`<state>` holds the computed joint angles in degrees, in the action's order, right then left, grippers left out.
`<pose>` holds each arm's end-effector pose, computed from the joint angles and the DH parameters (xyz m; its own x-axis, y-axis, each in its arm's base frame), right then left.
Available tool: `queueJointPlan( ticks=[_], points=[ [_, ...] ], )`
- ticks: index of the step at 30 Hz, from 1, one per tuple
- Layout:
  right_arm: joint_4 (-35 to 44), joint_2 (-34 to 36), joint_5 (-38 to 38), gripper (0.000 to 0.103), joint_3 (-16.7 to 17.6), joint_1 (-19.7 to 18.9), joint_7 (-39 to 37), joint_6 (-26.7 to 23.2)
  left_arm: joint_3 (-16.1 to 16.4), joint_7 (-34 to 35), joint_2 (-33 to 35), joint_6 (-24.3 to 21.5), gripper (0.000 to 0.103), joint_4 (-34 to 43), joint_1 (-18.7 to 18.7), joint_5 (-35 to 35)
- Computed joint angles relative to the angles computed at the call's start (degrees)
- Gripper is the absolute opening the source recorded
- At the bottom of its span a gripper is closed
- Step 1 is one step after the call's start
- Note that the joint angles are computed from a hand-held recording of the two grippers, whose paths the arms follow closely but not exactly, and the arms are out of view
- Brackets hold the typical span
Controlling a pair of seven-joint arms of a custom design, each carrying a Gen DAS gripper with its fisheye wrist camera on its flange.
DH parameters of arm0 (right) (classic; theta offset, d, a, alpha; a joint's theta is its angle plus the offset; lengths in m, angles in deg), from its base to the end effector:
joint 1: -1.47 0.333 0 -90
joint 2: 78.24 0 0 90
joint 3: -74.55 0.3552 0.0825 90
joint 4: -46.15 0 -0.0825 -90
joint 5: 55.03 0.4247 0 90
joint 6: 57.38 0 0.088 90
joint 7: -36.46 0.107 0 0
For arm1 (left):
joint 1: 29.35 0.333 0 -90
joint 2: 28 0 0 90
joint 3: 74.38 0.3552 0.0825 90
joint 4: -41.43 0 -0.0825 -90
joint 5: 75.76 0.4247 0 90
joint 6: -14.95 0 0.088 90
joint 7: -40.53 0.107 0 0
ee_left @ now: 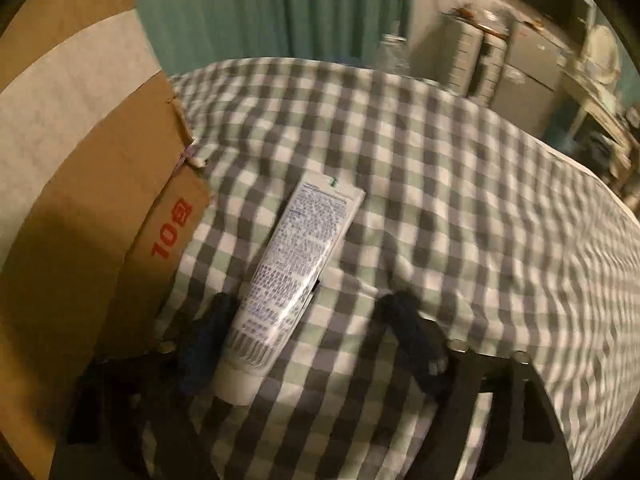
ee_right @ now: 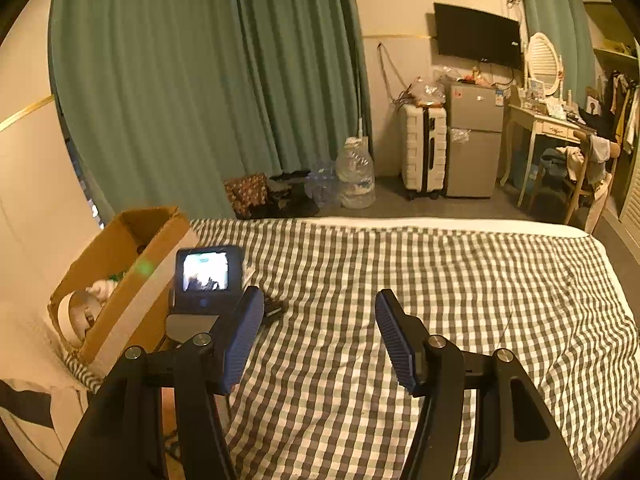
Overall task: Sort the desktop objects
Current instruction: 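Grasp the white toothpaste tube on the bed with the left gripper, then carry the toothpaste tube over the cardboard box with the left gripper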
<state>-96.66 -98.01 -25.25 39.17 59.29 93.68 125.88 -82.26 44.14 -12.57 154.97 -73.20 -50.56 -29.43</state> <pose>0.4900 0.1295 0.5033 0.4093 -0.9021 -0.1369 -0.5515 -0.1251 -0.8248 0.5770 -0.3153 0.3549 0.4142 -0.9100 -0.0197 -0.7766 -0.3421 -0.5290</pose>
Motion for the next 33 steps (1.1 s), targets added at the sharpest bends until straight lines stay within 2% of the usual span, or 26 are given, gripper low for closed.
queueJointPlan(
  ticks=[1,2,3,4,5,7,10,13,14,15,16,18,21,24,26,27,33],
  points=[
    [-0.1,-0.1,0.2,0.049,0.2,-0.3,0.2,0.8,0.0,1.4,-0.6,1.9,0.055,-0.9,0.0,0.9],
    [-0.1,0.0,-0.3,0.037,1.3,-1.7,1.0,1.3,-0.3,3.1,-1.1,3.3,0.036,-1.5,0.2,0.9],
    [-0.3,0.2,-1.1,0.033,2.9,-3.7,1.9,2.0,-0.5,4.4,-1.4,3.5,0.022,-1.7,0.1,0.5],
    [-0.3,0.5,-1.9,0.030,3.8,-4.8,2.8,2.4,-1.1,6.3,-1.6,3.7,0.022,-2.0,0.1,-0.4],
    [-0.5,0.8,-3.0,0.029,6.5,-8.0,4.0,2.9,-1.2,6.4,-1.8,3.5,0.021,-2.1,-0.3,-0.2],
    [-0.7,0.8,-4.4,0.024,8.5,-10.6,5.8,3.0,-1.7,7.2,-2.7,4.9,0.021,-3.0,-0.4,-1.0],
    [-0.9,0.6,-6.3,0.014,7.4,-10.9,7.7,2.2,-2.4,9.0,-4.2,7.9,0.021,-4.5,-0.3,-3.1],
    [0.0,3.9,-6.8,0.005,8.4,-13.8,9.8,-1.5,-3.3,10.0,-6.5,9.3,0.021,-6.1,-0.6,-4.4],
    [0.5,5.7,-5.7,0.003,8.6,-14.8,10.2,-3.8,-3.6,10.0,-6.6,8.7,0.021,-5.4,-0.8,-4.5],
    [0.8,6.6,-4.9,0.003,8.6,-15.3,9.8,-5.1,-2.8,13.1,-5.1,10.0,0.021,-3.3,-1.4,-6.1],
    [1.2,7.8,-4.3,0.001,9.3,-16.4,10.1,-6.6,-4.0,12.2,-5.6,9.0,0.021,-2.9,-1.0,-5.5],
    [1.5,8.7,-1.2,0.000,9.3,-17.1,9.3,-8.2,-4.0,12.5,-6.6,8.7,0.021,-2.2,-1.5,-4.5],
    [1.1,6.7,5.2,0.000,9.4,-16.5,7.1,-6.6,-4.5,11.7,-8.5,8.3,0.021,-1.7,-1.6,-2.4],
    [0.0,3.1,7.8,0.000,12.0,-17.6,5.4,-4.0,-5.0,12.2,-10.4,7.9,0.021,-0.7,-1.3,-1.0],
    [-1.4,0.8,6.6,0.000,16.7,-20.7,5.8,-1.8,-5.8,11.3,-14.8,7.3,0.021,-3.0,-1.0,0.9],
    [-2.1,-0.5,5.6,0.000,17.8,-21.2,6.4,-0.8,-6.4,11.2,-16.5,7.1,0.021,-3.7,-0.6,1.3],
    [-4.1,-7.3,1.8,0.000,21.3,-21.4,11.2,2.7,-10.3,11.9,-27.9,5.7,0.022,-8.3,3.0,1.9]
  ],
)
